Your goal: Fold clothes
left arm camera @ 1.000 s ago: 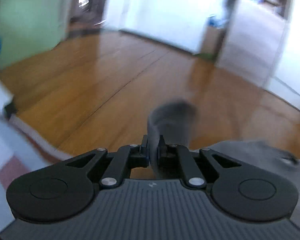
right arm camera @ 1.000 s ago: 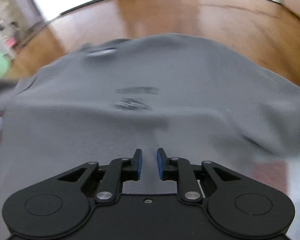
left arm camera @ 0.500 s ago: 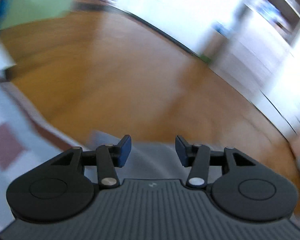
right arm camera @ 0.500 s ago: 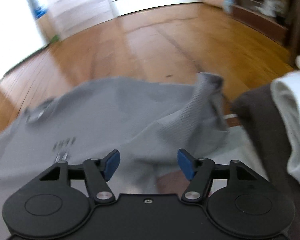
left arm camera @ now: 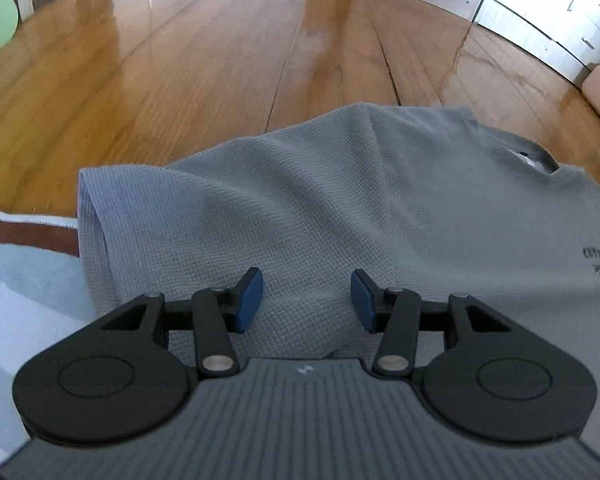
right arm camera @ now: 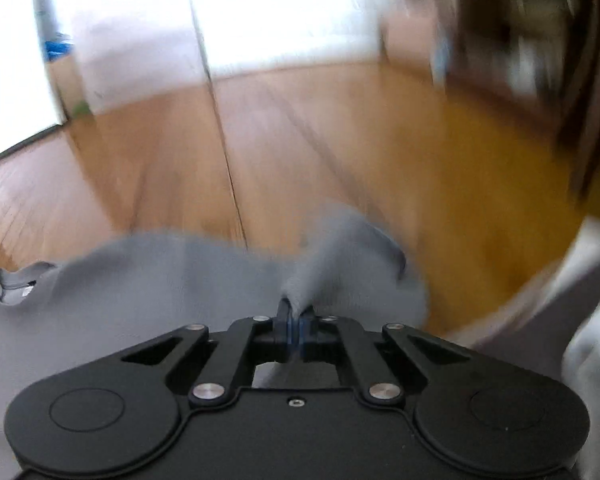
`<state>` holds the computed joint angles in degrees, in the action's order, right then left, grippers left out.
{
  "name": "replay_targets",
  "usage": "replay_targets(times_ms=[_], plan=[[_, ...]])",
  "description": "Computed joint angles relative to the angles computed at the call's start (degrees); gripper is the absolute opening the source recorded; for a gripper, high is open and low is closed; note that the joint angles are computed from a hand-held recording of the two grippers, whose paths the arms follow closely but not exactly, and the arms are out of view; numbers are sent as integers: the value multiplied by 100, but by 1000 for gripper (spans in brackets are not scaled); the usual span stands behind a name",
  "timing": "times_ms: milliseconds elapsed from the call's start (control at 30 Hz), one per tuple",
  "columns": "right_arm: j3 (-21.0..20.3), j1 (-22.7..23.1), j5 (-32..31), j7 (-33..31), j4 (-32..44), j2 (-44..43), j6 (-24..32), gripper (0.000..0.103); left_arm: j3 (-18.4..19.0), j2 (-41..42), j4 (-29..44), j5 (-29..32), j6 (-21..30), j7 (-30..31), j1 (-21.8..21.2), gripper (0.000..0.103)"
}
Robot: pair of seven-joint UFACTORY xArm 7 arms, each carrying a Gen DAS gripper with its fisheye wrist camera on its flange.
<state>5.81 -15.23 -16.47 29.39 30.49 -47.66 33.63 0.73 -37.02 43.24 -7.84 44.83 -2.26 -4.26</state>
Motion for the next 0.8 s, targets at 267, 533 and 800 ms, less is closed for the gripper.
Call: replay_targets(times_ms=[267, 533, 800], plan=[[793, -379, -1549, 180, -103, -521, 1064, 31, -150, 173, -22, 354, -203, -143, 159, 48], [-448, 838, 249, -243, 729, 500, 354, 57, 84, 12, -105, -169, -1043, 226, -293, 50], [-988, 2105, 2595, -1489, 3053, 2927, 1216, 57, 75, 99, -173, -384, -1488, 375, -578, 51]])
